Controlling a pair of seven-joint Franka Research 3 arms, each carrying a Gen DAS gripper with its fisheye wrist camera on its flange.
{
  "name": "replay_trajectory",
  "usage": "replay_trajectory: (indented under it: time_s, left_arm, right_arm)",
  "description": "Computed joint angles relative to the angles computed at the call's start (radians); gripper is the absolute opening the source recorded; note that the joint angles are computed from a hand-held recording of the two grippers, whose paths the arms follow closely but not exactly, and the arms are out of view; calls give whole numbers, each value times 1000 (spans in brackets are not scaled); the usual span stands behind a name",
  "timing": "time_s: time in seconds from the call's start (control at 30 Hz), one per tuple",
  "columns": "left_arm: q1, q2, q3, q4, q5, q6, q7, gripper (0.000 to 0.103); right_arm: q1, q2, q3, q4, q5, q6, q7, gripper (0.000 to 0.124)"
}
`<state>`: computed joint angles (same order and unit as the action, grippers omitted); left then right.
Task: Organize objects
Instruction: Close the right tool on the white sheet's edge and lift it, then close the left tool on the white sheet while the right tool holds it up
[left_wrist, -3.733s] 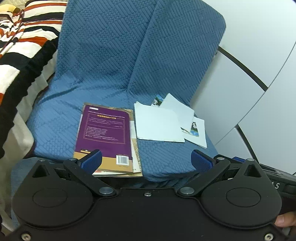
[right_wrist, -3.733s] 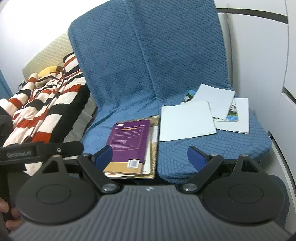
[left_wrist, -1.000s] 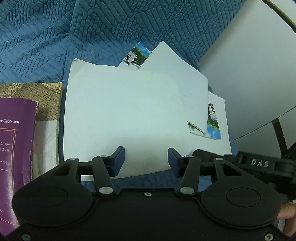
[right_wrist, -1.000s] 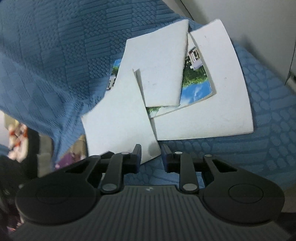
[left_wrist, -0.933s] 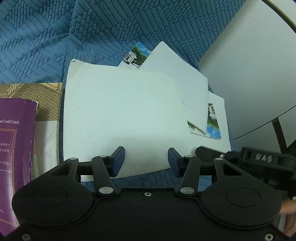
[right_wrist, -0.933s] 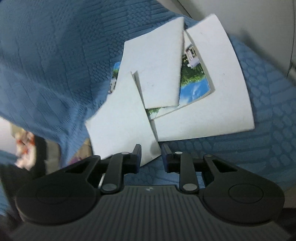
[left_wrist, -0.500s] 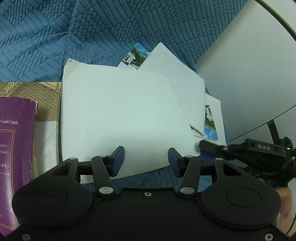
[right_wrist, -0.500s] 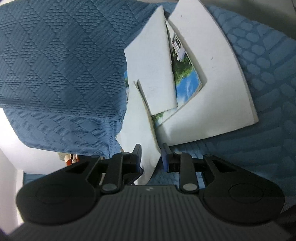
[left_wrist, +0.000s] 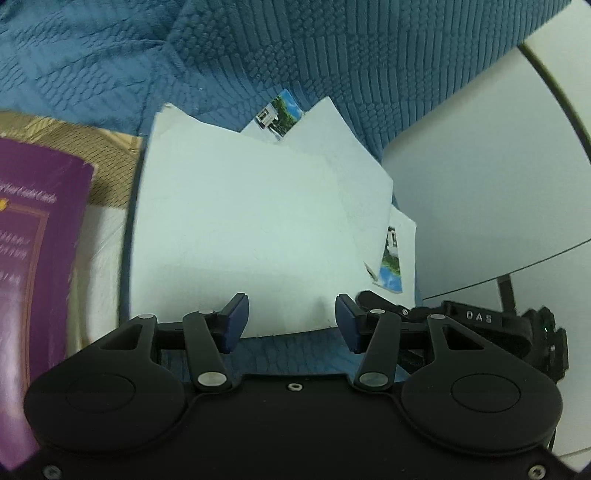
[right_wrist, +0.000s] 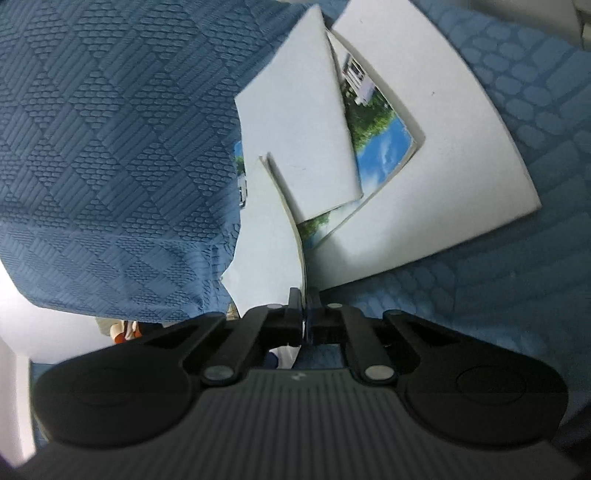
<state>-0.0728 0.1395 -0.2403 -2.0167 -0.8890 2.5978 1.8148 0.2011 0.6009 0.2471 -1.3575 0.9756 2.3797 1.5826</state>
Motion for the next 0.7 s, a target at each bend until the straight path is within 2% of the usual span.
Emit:
replay_trajectory:
  time_s: [0.2,0.57,0.7]
  left_arm:
    - [-12,-98,16,-90,-72,-35,9,49]
    - [-98,-328,112,-305,-129,-80,-1,49]
    - [-128,-409,146,-385,-150,-92,-19,49]
  right_arm:
    - [19,-145,-24,-158,-29,50,-22,4]
    - [90,-461,-86,-549,-21,152,-18,5]
    - [128,-539,-104,-645,-84,167,41,5]
